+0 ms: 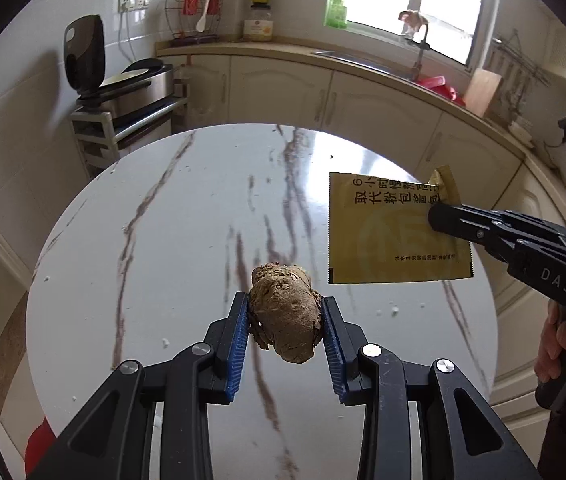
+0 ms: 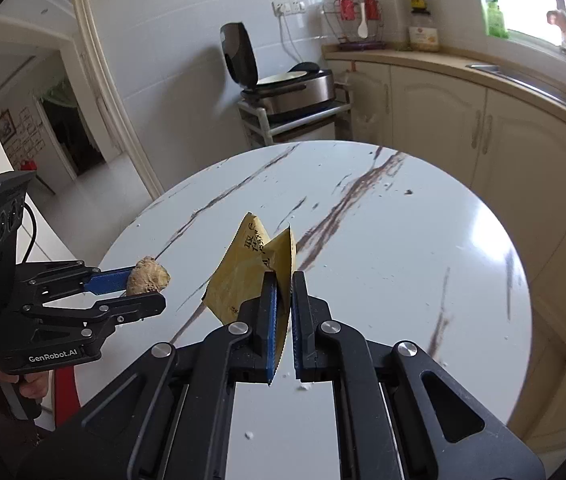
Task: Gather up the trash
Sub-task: 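Carry the ginger and gold wrapper over the blue bin and open both tools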
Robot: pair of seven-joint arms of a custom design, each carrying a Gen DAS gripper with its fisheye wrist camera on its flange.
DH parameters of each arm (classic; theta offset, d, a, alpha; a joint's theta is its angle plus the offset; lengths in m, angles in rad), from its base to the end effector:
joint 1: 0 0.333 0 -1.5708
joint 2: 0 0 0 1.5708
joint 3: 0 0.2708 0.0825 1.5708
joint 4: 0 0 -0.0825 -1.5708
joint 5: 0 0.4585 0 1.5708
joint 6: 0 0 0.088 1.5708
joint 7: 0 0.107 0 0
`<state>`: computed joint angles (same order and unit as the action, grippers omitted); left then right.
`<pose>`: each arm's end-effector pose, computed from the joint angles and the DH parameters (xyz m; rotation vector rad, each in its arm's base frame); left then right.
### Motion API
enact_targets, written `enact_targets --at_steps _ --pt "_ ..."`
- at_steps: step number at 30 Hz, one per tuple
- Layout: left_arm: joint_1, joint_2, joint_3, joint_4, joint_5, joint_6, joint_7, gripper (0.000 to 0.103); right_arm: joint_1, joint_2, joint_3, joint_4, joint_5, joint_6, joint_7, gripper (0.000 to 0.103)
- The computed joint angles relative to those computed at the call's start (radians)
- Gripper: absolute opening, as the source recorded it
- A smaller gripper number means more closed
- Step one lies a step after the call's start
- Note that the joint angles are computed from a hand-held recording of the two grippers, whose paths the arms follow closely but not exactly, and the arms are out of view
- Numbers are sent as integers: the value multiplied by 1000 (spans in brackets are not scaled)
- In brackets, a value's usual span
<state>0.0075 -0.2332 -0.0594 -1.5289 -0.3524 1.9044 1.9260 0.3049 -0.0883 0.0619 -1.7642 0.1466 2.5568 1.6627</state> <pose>0.5666 -0.0597 0.7857 -1.5045 2.2666 -0.8981 0.6177 0.2367 0.6435 -1.7695 1.4571 -0.4402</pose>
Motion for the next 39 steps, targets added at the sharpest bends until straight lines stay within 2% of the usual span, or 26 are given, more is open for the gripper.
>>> enact_targets --at_steps 4,8,12,17,22,25,27,31,33,34,36,39 --pt "-38 -54 -28 -27 -9 -11 13 31 -12 -197 -31 -205 17 61 16 7" --pt "-90 -92 -59 -44 -18 -23 20 31 -62 -409 -40 -411 -70 103 113 7" --pt "-148 -98 -94 -44 -23 -33 18 31 -122 -592 -60 -582 -152 102 211 7" --pt "-219 -27 -149 4 -16 -47 -6 31 -186 -769 -97 -761 -202 84 298 7" --pt "-273 78 -193 70 24 -55 -32 31 -227 -836 -145 -872 -211 72 335 7" --pt "-302 174 -214 141 65 -67 -47 31 -234 -820 -186 -908 -194 72 328 8" --pt "-323 243 -226 195 96 -82 -61 31 -263 -800 -183 -927 -199 68 339 17" --pt "-375 390 -240 316 174 -115 -103 31 -306 -797 -185 -968 -194 28 368 28" --pt "-403 467 -239 384 211 -139 -122 31 -337 -825 -167 -998 -208 12 398 43" --pt "-420 506 -237 418 234 -150 -135 31 -349 -838 -161 -1009 -214 -3 412 47" --pt "-451 561 -233 465 266 -169 -154 31 -379 -866 -139 -1029 -240 -30 444 50" --pt "-511 700 -224 618 310 -219 -178 32 -403 -902 -129 -1053 -269 -63 477 54"
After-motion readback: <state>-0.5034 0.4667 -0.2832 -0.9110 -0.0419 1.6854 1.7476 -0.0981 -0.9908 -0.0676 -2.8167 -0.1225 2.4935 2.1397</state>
